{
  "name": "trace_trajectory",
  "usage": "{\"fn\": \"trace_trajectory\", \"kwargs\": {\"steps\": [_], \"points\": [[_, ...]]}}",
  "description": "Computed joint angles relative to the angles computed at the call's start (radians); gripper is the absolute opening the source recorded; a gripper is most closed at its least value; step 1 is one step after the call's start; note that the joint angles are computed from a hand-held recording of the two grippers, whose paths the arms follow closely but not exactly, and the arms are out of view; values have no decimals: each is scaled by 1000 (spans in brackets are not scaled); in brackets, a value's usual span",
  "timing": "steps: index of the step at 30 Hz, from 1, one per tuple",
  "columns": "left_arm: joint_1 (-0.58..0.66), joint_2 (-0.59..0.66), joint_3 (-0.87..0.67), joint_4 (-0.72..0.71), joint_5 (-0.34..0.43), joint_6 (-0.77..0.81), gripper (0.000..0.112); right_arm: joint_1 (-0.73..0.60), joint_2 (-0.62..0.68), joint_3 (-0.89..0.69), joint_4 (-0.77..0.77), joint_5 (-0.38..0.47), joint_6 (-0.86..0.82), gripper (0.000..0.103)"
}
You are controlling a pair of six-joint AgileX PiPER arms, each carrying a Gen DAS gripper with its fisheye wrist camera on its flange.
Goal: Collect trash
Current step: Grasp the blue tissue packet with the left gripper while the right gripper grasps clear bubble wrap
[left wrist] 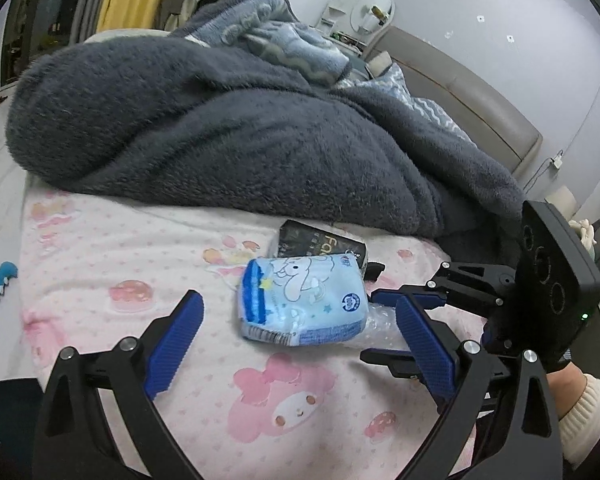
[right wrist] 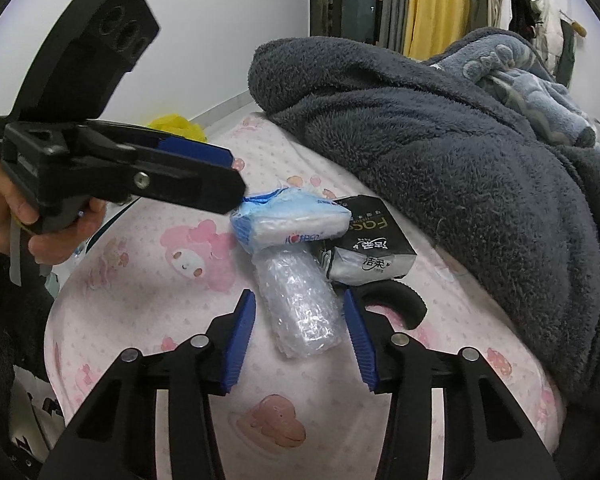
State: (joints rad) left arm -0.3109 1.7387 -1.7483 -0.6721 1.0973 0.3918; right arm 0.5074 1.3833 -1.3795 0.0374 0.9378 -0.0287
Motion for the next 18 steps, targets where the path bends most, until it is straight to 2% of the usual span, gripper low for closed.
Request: {"fn": "trace_trajectory", "kwargs": {"steps": [9, 15, 18], "points": [[-9, 62, -47, -38, 30, -35, 98, -23, -11, 13, 39, -5, -35, 37], [-29, 85, -67, -9, 32, -66, 97, -36, -29, 28, 55, -5, -52, 35], [-51, 103, -92, 6, 29, -87, 88, -45, -40, 32, 72, 0, -65, 35]]}}
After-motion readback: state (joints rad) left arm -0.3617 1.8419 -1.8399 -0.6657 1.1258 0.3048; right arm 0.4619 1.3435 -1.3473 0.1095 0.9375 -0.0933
